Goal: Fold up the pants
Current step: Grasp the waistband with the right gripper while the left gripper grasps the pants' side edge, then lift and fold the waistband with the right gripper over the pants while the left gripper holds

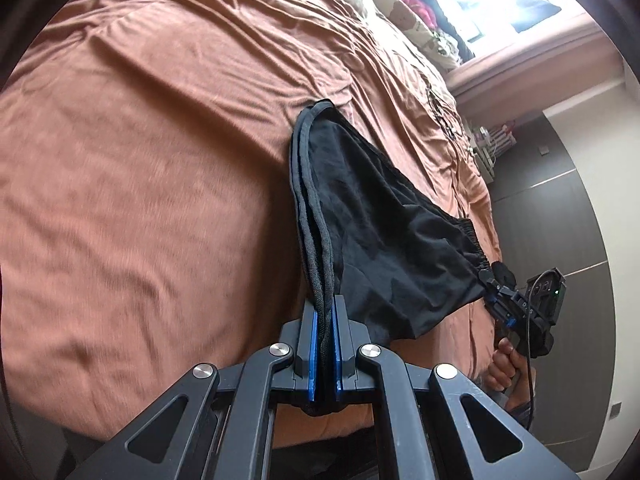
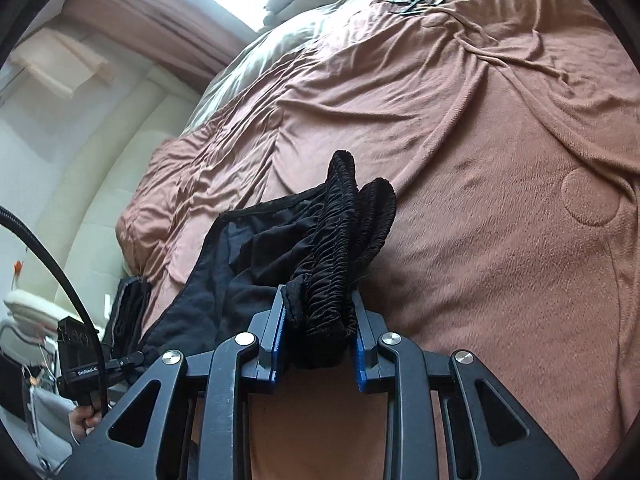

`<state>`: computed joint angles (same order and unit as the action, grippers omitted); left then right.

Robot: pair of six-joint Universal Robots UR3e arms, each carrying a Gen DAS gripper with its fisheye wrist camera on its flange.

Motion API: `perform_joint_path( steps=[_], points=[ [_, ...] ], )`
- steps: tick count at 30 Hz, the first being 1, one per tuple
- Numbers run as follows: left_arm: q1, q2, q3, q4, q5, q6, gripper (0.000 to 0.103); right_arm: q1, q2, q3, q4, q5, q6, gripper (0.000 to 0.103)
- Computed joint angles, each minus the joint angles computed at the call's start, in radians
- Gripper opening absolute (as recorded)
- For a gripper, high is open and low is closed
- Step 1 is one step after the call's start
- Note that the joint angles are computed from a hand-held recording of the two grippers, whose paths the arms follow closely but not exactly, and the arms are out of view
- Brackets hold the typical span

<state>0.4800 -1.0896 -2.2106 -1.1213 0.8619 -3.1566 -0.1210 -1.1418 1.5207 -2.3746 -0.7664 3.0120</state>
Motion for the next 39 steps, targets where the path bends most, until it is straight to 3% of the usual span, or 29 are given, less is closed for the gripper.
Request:
perform_joint_path(
  steps=[9, 13, 18, 23, 24, 26, 28, 29, 33, 39],
  points=[
    [0.108, 0.251, -0.193, -0.121, -0.065, 0.023, 0.006, 0.012, -0.024, -0.028, 0.092, -0.038, -0.108, 0.023],
    [0.109, 0.276, -0.233, -0.114, -0.074, 0.007, 0.006, 0.018, -0.03, -0.032, 0.097, -0.057, -0.112, 0.023],
    [0.107, 0.275, -0.293, -0.076, -0.083, -0.007, 0.006, 0.024, -0.043, -0.006, 0.078, -0.092, -0.103, 0.023],
    [0.062, 0.25, -0.337, 0.063, -0.047, -0.062, 0.008, 0.059, -0.051, 0.005, 0.069, -0.176, -0.111, 0.027],
    [0.048, 0.232, -0.344, 0.1, -0.038, -0.077, 0.01, 0.075, -0.06, 0.012, 0.056, -0.208, -0.105, 0.029],
    [0.028, 0.206, -0.347, 0.138, -0.017, -0.091, 0.025, 0.097, -0.087, 0.033, 0.032, -0.25, -0.089, 0.037],
    [0.029, 0.22, -0.361, 0.15, -0.012, -0.091, 0.051, 0.106, -0.128, 0.072, -0.003, -0.279, -0.069, 0.046],
    [0.036, 0.236, -0.368, 0.148, -0.019, -0.084, 0.054, 0.104, -0.154, 0.098, -0.018, -0.282, -0.062, 0.047],
    [0.088, 0.284, -0.38, 0.076, -0.074, -0.019, 0.056, 0.096, -0.257, 0.185, -0.07, -0.304, -0.041, 0.049],
    [0.168, 0.283, -0.412, 0.021, -0.145, 0.049, 0.056, 0.076, -0.435, 0.339, -0.097, -0.258, -0.044, 0.049]
  ],
)
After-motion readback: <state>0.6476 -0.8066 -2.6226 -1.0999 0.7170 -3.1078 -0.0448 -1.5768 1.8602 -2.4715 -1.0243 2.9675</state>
